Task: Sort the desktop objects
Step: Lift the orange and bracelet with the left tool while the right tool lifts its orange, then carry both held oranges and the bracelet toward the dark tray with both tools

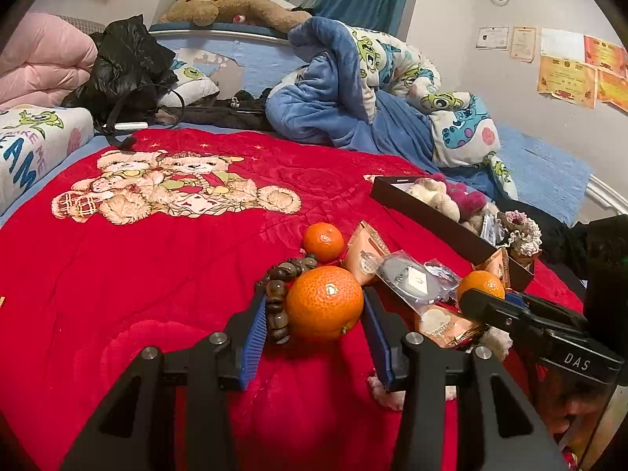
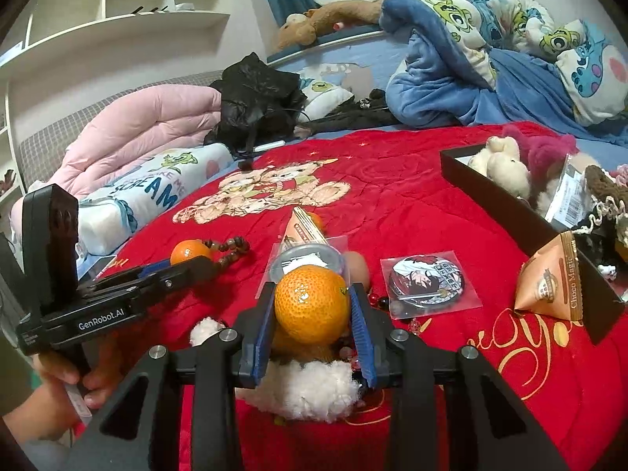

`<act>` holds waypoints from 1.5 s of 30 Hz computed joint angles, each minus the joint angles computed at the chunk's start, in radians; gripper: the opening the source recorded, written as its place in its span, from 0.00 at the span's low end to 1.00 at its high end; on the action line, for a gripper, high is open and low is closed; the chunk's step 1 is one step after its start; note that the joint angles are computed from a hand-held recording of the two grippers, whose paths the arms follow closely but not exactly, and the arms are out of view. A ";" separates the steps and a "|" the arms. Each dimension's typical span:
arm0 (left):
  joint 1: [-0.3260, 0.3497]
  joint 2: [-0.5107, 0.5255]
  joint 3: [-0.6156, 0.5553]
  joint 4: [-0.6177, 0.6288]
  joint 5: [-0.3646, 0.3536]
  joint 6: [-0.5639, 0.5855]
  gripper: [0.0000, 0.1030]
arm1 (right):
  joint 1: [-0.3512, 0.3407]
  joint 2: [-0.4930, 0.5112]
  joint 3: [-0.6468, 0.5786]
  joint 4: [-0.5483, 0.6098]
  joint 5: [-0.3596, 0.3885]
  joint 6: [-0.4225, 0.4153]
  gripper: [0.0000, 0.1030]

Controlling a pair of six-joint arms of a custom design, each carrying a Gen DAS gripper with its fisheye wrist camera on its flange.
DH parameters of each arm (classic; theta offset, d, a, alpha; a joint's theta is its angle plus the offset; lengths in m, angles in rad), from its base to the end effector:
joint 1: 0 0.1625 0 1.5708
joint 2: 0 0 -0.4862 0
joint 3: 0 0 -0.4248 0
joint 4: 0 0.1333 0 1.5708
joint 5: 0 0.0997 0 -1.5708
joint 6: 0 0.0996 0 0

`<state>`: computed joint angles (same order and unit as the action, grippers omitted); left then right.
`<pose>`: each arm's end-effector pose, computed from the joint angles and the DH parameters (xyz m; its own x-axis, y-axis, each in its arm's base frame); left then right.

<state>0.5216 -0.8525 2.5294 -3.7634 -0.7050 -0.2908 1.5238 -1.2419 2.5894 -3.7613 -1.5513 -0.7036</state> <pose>-0.2370 -0.3774 0.0992 -0.8376 0.2347 -0.4933 0.5366 0.5227 -0.6624 0.1167 -0.3977 0.2166 -0.7823 -0.4052 0.4732 -0.6227 0.5277 -0.5777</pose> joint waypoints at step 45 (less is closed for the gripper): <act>-0.175 0.205 -0.097 -0.061 -0.296 -0.019 0.46 | -0.511 -0.490 0.264 -0.012 0.313 -0.047 0.34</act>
